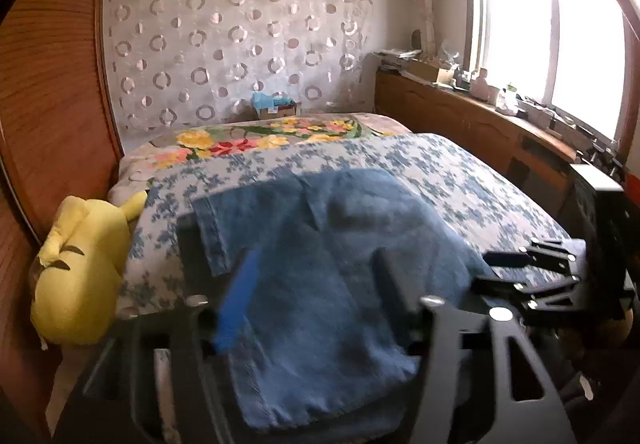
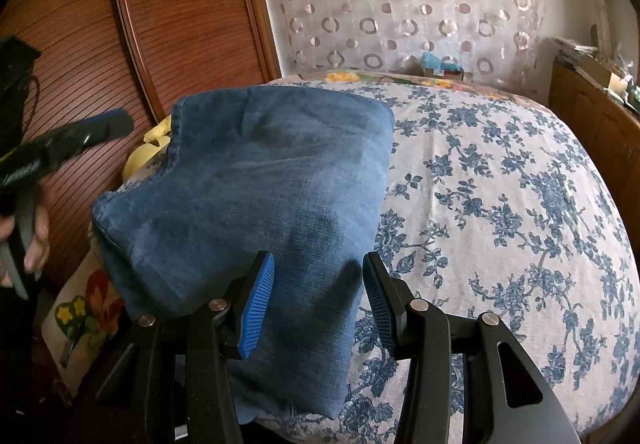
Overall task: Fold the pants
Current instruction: 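Lay the folded jeans down with the left tool and release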
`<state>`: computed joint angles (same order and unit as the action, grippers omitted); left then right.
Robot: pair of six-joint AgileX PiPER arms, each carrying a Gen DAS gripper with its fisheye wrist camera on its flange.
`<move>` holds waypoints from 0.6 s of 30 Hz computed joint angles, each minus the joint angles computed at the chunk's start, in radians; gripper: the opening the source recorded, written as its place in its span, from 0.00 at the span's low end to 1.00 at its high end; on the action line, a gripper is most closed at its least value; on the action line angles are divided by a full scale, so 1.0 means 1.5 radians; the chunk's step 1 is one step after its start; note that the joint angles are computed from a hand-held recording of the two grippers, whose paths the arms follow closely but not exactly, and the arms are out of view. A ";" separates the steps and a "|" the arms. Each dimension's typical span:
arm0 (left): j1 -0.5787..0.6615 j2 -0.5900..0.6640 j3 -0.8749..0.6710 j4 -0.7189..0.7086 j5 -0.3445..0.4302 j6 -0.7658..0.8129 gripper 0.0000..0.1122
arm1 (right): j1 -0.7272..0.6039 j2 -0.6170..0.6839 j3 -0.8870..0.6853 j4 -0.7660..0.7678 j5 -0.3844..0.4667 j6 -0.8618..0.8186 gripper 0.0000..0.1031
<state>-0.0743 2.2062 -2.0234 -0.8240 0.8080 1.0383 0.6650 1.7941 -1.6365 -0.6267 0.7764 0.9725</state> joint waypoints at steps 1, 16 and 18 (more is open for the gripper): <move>0.000 -0.011 0.028 -0.017 -0.009 0.019 0.73 | -0.001 0.002 -0.001 0.001 -0.001 0.000 0.47; -0.007 -0.047 0.198 -0.013 -0.093 0.044 0.73 | -0.031 0.031 -0.016 0.074 -0.045 -0.046 0.48; -0.006 -0.057 0.217 -0.028 -0.093 0.060 0.73 | -0.034 0.039 -0.020 0.085 -0.049 -0.054 0.48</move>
